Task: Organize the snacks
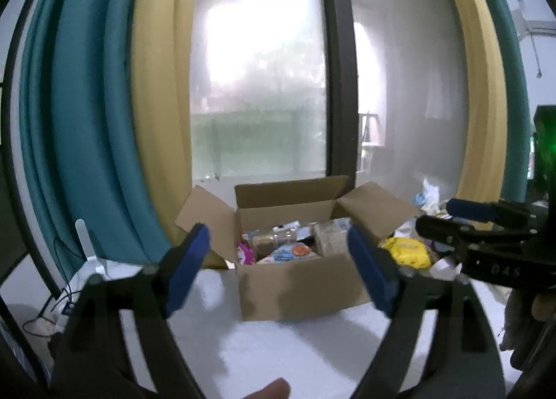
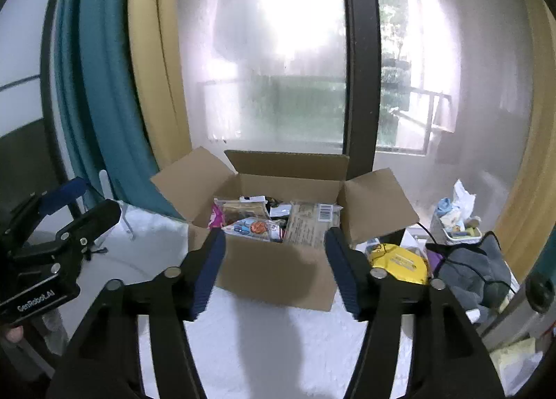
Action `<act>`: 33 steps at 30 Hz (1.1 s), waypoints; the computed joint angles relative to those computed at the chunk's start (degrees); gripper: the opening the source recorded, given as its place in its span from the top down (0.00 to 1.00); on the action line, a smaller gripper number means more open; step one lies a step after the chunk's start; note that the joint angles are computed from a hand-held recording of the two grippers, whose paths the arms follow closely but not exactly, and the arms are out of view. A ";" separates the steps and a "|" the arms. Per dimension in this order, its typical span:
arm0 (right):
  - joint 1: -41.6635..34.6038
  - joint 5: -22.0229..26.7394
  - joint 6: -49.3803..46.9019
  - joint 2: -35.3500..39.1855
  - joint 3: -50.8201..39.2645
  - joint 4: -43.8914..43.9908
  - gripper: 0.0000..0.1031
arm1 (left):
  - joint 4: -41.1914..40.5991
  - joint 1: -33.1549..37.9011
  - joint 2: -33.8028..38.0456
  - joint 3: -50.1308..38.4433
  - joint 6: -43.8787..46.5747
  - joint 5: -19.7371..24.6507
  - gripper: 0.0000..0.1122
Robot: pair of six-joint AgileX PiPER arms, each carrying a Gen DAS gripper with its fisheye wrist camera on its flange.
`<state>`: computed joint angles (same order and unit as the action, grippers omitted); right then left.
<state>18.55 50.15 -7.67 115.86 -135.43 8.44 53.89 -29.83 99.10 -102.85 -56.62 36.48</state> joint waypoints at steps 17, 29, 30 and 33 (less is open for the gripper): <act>2.01 -20.52 3.55 -29.06 39.30 -6.40 0.25 | 21.23 -13.48 -14.26 17.94 -24.20 7.24 0.16; 3.31 -23.98 8.95 -36.89 45.46 -12.36 0.21 | 29.78 -21.14 -16.97 19.51 -27.61 17.22 0.16; 3.37 -24.15 9.17 -37.38 45.72 -12.63 0.21 | 30.51 -21.72 -17.24 19.71 -27.89 17.80 0.16; 3.71 -24.46 9.97 -37.89 45.94 -13.61 0.21 | 31.66 -22.34 -17.74 20.03 -28.59 18.25 0.16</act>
<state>22.25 25.69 2.30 77.97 -89.48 -5.17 85.55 -52.18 81.36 -82.82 -85.21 54.72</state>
